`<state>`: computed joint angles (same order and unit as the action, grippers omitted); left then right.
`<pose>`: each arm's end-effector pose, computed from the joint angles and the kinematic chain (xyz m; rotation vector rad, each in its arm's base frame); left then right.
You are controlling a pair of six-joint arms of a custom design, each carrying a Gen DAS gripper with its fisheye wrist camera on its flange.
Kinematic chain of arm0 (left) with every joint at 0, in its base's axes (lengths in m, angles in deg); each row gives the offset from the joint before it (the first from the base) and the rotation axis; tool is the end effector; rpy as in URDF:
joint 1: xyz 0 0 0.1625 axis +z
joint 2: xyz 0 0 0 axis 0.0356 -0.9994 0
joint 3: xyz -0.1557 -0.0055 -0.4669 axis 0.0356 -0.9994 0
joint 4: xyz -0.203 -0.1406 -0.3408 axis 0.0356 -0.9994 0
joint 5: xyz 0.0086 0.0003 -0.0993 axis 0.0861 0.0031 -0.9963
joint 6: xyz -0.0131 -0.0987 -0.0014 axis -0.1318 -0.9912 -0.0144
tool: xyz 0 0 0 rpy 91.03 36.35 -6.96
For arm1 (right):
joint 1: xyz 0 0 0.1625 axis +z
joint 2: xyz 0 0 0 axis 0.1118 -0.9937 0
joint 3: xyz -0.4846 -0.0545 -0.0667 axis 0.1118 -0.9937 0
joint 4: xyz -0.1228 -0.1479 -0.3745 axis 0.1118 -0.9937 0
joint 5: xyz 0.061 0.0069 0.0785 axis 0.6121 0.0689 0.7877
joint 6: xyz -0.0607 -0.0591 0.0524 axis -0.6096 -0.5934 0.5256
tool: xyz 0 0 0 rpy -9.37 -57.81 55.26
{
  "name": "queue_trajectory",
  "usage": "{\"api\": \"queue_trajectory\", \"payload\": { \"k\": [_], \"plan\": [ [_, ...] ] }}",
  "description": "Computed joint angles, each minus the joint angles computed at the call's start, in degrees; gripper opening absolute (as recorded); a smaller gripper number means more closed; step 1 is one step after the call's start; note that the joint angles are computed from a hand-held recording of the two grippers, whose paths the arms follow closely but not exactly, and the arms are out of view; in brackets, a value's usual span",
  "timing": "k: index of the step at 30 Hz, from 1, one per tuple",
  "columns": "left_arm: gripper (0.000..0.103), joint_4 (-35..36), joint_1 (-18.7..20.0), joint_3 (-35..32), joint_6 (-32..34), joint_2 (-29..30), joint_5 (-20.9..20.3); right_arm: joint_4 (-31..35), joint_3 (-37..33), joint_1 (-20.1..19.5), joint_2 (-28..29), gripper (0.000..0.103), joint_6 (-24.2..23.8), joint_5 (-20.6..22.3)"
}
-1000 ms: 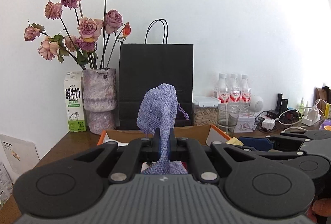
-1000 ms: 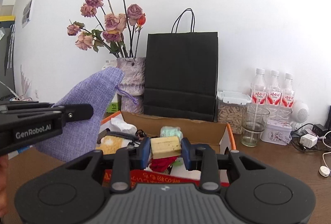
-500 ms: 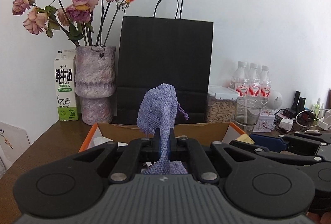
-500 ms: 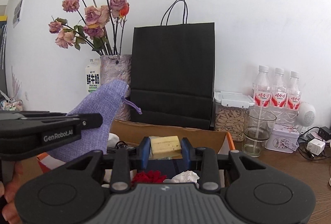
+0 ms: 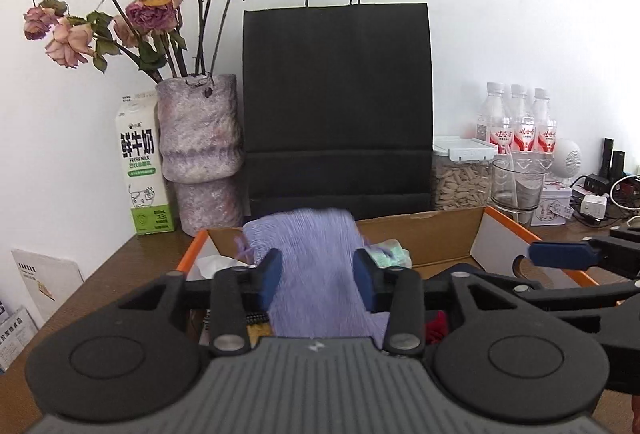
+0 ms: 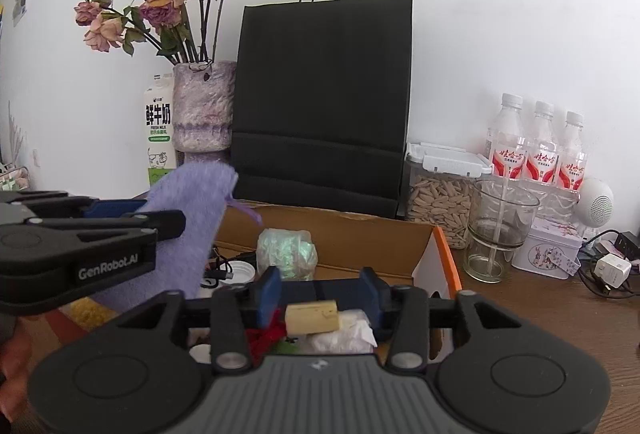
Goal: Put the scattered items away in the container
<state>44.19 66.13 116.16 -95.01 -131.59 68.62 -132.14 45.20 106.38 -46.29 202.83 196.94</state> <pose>-0.0667 -0.5794 0.1788 1.2296 2.1599 -1.2551 0.2793 -0.5129 -0.0115 0.3236 -1.8558 1.3806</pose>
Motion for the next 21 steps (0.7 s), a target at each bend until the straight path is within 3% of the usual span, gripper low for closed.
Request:
{"api": "queue_trajectory", "payload": {
  "k": [1, 3, 4, 7, 21],
  "plan": [
    [0.074, -1.91, -0.17, 0.96, 0.49, -0.45, -0.38, -0.87, 0.45, 0.09, -0.09, 0.082, -0.32, -0.08],
    [0.103, -6.8, -0.52, 3.33, 0.9, -1.58, -1.07, -1.25, 1.16, 0.36, -0.46, 0.094, -0.17, -0.47],
    [0.103, -9.49, -0.47, 4.57, 1.07, -2.22, -0.7, -0.85, 1.26, 0.48, -0.59, 0.103, 0.24, -0.57],
    [0.103, -12.24, -0.46, 6.38, 0.9, -3.63, -0.21, -1.07, 1.89, 0.87, -0.86, 0.103, 0.87, -0.93],
    [0.103, -9.58, 0.46, 8.57, -3.47, -7.28, -2.17, -4.2, 3.69, 3.57, -0.11, 0.103, 1.5, 3.41]
  ]
}}
